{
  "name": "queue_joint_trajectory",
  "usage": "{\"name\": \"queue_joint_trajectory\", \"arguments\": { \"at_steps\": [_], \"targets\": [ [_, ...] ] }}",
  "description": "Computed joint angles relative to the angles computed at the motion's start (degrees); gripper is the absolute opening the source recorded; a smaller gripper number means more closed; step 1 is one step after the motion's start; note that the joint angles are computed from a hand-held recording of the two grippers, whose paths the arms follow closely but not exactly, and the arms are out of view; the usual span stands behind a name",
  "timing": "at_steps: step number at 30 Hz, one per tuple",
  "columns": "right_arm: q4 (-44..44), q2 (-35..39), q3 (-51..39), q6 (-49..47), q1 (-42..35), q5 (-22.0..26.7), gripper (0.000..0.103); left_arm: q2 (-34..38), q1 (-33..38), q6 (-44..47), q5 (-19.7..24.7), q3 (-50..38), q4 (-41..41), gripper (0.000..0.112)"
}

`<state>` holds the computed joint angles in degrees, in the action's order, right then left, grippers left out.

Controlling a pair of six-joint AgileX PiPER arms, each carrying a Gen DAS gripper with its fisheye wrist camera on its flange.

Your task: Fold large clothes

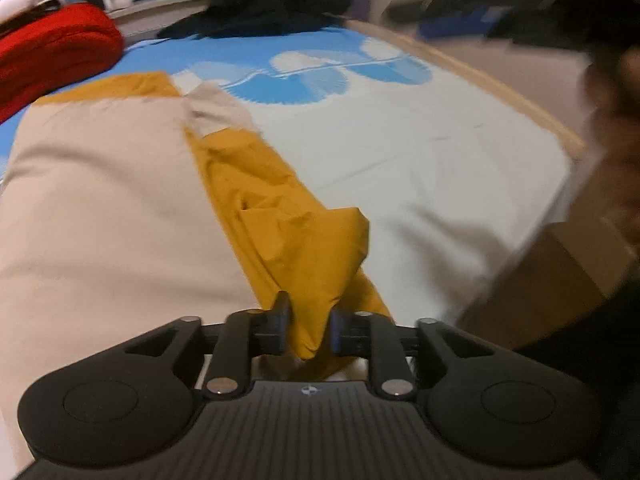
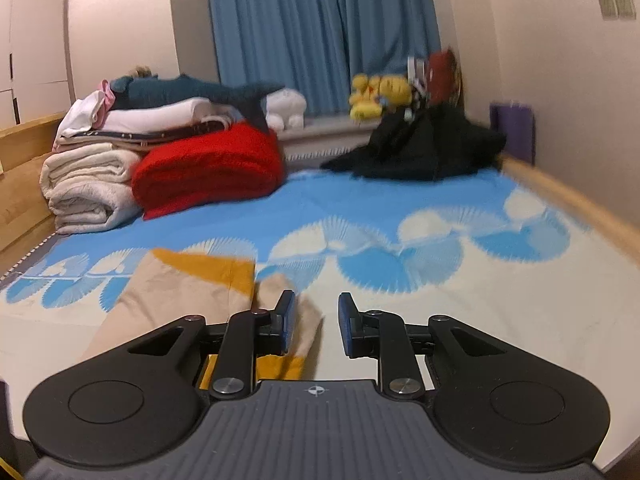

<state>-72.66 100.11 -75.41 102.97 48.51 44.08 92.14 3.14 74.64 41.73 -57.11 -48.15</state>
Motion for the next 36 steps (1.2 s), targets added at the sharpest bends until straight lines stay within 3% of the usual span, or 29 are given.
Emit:
{"name": "queue_joint_trajectory", "arguments": {
  "at_steps": [3,5,7,11,14,17,19,22,23,26,28,32,34,36],
  "targets": [
    [6.5,1.3,-1.3,-2.5,-2.2,-5.8,0.039,0.4,8.2,4.2,13.6,-6.0,-1.9,0.063],
    [11.1,2.6,-2.5,-4.9,-3.5,-9.9,0.043,1.7,14.8,8.7,21.3,-10.7,-3.3,0.063],
    [16.6,5.2,-5.6,-10.3,-4.1,-11.9,0.043,3.9,20.2,11.3,25.6,-15.6,-3.7,0.063],
    [28.4,10.7,-13.0,-22.8,-4.5,-13.6,0.046,8.7,26.6,13.2,22.3,-21.1,-4.5,0.063],
    [40.3,15.7,-20.3,-34.9,-4.6,-11.3,0.046,13.4,30.1,9.0,17.9,-24.0,-4.9,0.063],
    [46.8,20.9,-28.1,-43.9,-3.6,-6.1,0.045,15.3,27.0,-5.7,8.2,-27.4,2.4,0.063],
    [49.1,25.2,-35.4,-49.8,-2.3,1.1,0.045,17.3,26.3,-11.0,7.1,-29.4,3.5,0.064],
    [48.9,29.7,-42.6,-53.0,-0.9,9.5,0.028,20.3,26.0,-17.8,8.6,-33.4,6.0,0.066],
    [48.7,29.7,-42.4,-52.5,-0.6,9.8,0.019,21.3,25.8,-20.1,9.7,-35.2,6.8,0.066],
    [47.7,26.7,-37.9,-49.8,0.2,6.9,0.005,23.8,26.5,-24.4,14.0,-39.6,7.1,0.07],
    [45.1,23.1,-33.0,-46.3,0.8,3.8,0.003,23.5,26.8,-24.3,15.4,-39.1,6.6,0.072],
    [26.7,8.3,-14.9,-24.8,2.5,-8.3,0.0,21.5,27.2,-20.6,18.1,-36.3,5.0,0.075],
    [19.6,3.0,-9.0,-16.7,4.2,-7.6,0.0,21.2,26.9,-18.8,18.8,-35.5,4.0,0.076],
    [21.6,1.3,-6.5,-16.7,4.5,-4.3,0.0,21.2,26.9,-17.2,20.1,-35.3,3.2,0.077]
  ]
}}
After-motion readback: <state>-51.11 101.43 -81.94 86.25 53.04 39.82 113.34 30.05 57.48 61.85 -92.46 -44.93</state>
